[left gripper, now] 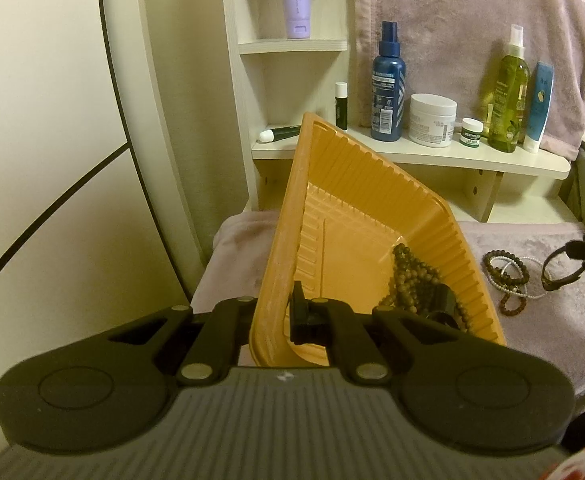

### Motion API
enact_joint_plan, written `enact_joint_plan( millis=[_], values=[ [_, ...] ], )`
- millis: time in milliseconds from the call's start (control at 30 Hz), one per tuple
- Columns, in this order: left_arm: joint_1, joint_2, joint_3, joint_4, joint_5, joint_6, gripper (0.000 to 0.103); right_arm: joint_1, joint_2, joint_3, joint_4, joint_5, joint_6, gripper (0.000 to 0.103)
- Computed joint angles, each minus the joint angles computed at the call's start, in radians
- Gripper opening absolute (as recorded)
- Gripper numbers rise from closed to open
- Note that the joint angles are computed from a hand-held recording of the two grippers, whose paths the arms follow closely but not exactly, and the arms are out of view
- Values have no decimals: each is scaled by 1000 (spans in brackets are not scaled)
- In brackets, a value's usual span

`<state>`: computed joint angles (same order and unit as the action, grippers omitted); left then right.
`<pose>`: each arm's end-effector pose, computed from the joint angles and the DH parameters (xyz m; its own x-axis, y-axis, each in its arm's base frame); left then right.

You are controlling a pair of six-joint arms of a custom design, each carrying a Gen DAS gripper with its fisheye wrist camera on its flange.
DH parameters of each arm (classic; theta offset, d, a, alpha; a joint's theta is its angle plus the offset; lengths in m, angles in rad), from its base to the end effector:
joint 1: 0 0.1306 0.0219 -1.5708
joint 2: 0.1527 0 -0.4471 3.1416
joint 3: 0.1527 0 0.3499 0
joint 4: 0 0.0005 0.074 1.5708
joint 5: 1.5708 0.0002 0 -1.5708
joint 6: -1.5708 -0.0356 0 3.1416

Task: Organize jewelry
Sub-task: 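Lift the silver watch with the right gripper and release it into the basket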

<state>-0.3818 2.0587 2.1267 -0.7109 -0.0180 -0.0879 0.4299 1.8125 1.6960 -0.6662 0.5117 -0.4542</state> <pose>0.6736 -0.2703 0.4470 -0.5227 0.3044 -0.7963 0.4066 0.9100 0.0810 0.5670 0.2403 0.4285 -0.5970 0.1471 -0.7886 0.2383 0.9712 0.0008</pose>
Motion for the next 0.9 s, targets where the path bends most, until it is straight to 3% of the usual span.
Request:
enact_joint_plan(
  millis=[500,900],
  values=[
    [2,4,9,-5,11,6,5,24,65,143,7,-58,76,36],
    [3,5,11,-3,14,5,5,55,163,295,6,-238,115,36]
  ],
)
